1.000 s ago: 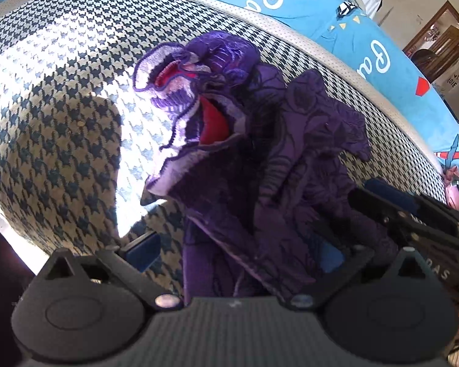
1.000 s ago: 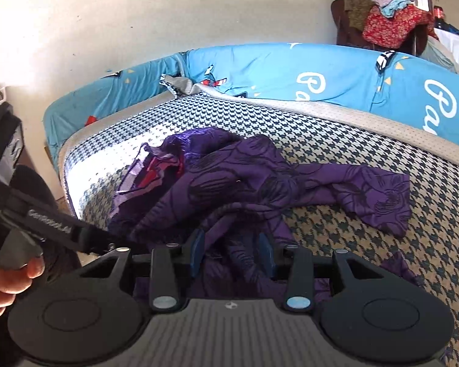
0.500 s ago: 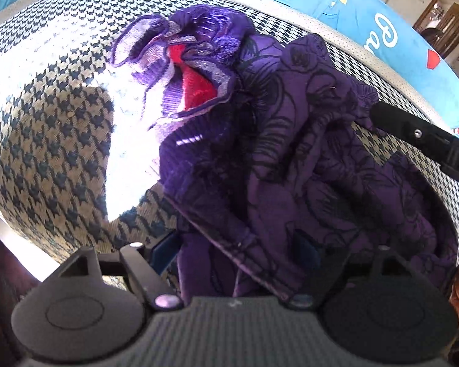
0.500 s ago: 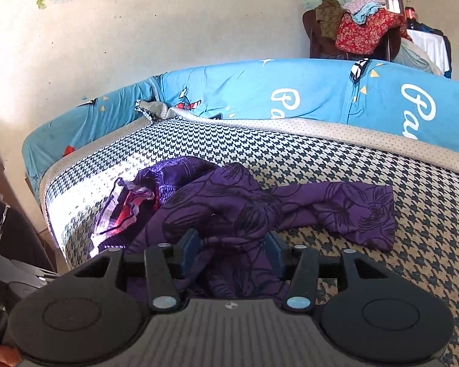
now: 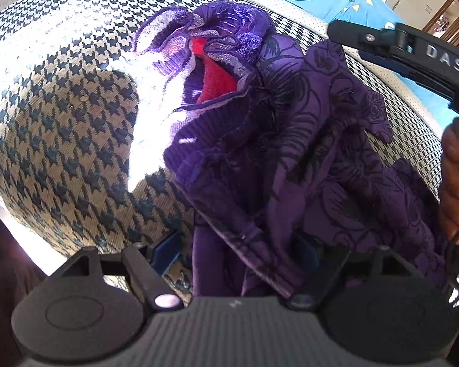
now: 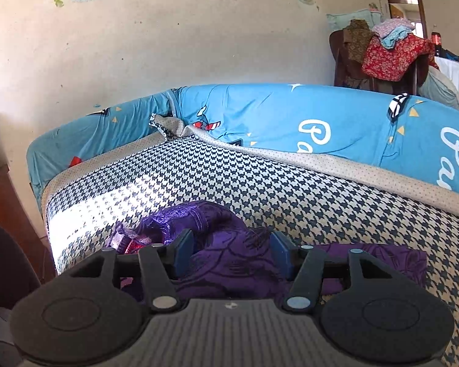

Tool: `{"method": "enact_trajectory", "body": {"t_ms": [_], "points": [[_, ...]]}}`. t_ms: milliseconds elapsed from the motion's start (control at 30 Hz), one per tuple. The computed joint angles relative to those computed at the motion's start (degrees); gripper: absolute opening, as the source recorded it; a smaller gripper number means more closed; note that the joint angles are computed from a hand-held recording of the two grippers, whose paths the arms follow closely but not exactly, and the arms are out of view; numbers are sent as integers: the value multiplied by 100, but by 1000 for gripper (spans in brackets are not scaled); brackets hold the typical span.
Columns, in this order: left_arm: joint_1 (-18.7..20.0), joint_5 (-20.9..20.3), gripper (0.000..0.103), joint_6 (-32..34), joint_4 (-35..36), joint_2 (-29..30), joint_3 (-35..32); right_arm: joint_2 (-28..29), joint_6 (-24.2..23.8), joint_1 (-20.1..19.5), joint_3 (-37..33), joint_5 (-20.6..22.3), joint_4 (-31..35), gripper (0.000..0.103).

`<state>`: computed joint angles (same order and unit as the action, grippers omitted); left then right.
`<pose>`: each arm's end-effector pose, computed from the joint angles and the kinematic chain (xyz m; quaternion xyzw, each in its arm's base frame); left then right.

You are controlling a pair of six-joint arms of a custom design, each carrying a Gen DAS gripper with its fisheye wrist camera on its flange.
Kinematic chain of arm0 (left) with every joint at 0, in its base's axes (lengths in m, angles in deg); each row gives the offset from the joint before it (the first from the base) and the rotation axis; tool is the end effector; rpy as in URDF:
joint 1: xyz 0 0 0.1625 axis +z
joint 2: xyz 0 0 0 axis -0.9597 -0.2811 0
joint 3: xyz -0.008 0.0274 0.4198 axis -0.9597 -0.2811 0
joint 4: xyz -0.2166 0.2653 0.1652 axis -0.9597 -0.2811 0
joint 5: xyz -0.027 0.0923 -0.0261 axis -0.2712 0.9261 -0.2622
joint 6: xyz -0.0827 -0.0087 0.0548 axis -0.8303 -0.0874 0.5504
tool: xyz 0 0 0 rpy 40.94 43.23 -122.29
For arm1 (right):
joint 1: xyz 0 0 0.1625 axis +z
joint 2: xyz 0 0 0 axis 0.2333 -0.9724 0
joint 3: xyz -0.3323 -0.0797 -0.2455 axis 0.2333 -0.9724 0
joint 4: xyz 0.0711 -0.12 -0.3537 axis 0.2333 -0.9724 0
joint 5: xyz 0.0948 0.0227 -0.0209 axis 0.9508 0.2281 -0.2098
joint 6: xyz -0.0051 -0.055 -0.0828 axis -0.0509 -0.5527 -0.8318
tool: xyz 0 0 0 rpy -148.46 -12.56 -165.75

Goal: Fold clothes
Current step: 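Raise the garment by its collar with the left gripper toward the right gripper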

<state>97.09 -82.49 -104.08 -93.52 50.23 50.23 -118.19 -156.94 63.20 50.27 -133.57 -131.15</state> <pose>-0.3890 -0.3867 -0.0369 -0.0981 0.9127 -0.3048 0.2539 0.0387 -0.5254 0.3778 0.4680 -0.8335 0.2827 0.0796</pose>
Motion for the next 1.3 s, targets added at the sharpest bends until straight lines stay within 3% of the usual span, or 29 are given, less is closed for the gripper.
{"method": "enact_trajectory", "body": {"t_ms": [100, 267, 400, 567, 600, 667, 800, 967, 1300], "points": [[-23, 31, 80, 110, -1, 46, -20, 241, -137, 132, -188, -124, 237, 61], [0, 10, 80, 208, -162, 62, 1, 538, -393, 289, -346, -104, 393, 79], [17, -18, 84, 365, -168, 105, -64, 884, -466, 389, -415, -371, 132, 83], [68, -67, 92, 495, -176, 168, -181, 1281, -96, 444, -700, -737, 440, 82], [79, -75, 93, 510, -151, 185, -217, 1324, -59, 439, -722, -756, 490, 79], [95, -77, 93, 515, -72, 213, -291, 1386, 52, 434, -790, -804, 682, 52], [95, -45, 88, 394, 120, 223, -392, 1386, 252, 424, -804, -838, 681, 25], [92, -33, 70, 298, 400, 228, -568, 1212, 572, 365, -735, -531, 459, 19], [161, 346, 61, 296, 1604, 591, -1562, 589, 1142, 164, -696, 327, -118, 18]]}}
